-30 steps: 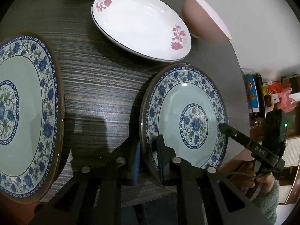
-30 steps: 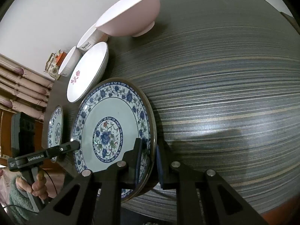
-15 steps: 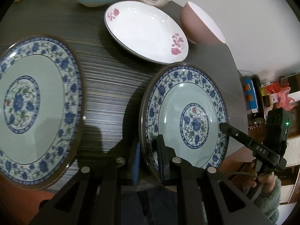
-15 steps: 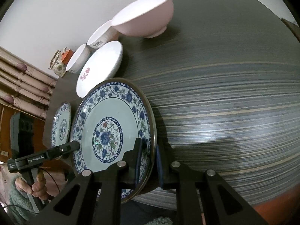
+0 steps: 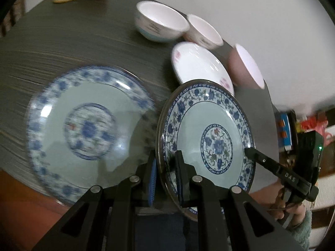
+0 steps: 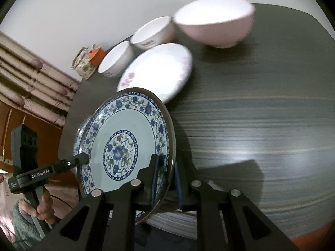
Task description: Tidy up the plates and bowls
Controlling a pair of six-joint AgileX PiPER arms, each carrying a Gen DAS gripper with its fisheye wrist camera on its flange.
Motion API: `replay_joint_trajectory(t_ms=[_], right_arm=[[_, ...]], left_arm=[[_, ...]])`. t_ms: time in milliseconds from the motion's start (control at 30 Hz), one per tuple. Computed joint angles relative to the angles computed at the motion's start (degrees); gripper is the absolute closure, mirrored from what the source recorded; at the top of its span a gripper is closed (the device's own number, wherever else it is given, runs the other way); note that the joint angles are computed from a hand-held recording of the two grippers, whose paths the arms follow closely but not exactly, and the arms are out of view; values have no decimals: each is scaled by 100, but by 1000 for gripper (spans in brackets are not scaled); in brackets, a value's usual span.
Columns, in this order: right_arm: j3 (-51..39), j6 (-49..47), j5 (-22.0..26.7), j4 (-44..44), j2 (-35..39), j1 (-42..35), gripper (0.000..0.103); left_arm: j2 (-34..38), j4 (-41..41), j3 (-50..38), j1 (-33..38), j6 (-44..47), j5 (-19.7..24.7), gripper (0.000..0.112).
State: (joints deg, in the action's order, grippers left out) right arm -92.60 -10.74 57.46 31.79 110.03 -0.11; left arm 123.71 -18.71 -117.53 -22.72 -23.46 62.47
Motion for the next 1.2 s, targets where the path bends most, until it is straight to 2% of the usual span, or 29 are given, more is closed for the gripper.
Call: replay_joint_trajectory(t_ms=[267, 633, 833, 1000, 1200], right_arm=[[-1294, 654, 277, -206, 750, 840, 88], [-2440, 1395, 617, -555, 1596, 1547, 88], [-2550, 1463, 669, -632, 1705, 1629, 88], [-2641, 1597, 677, -694, 1795, 1704, 88], [-2347, 1701, 499, -832, 1610, 1772, 86]], left_arm=[[-774, 194, 1071, 593, -66, -435, 99], [-1185, 89, 2104, 1287, 16, -852, 99], [-1266, -120, 2462, 1481, 180, -1087, 99], [-1275, -34, 2504, 1512, 183, -1113, 99], [-1117, -44, 2382, 1534, 177, -1069, 99]])
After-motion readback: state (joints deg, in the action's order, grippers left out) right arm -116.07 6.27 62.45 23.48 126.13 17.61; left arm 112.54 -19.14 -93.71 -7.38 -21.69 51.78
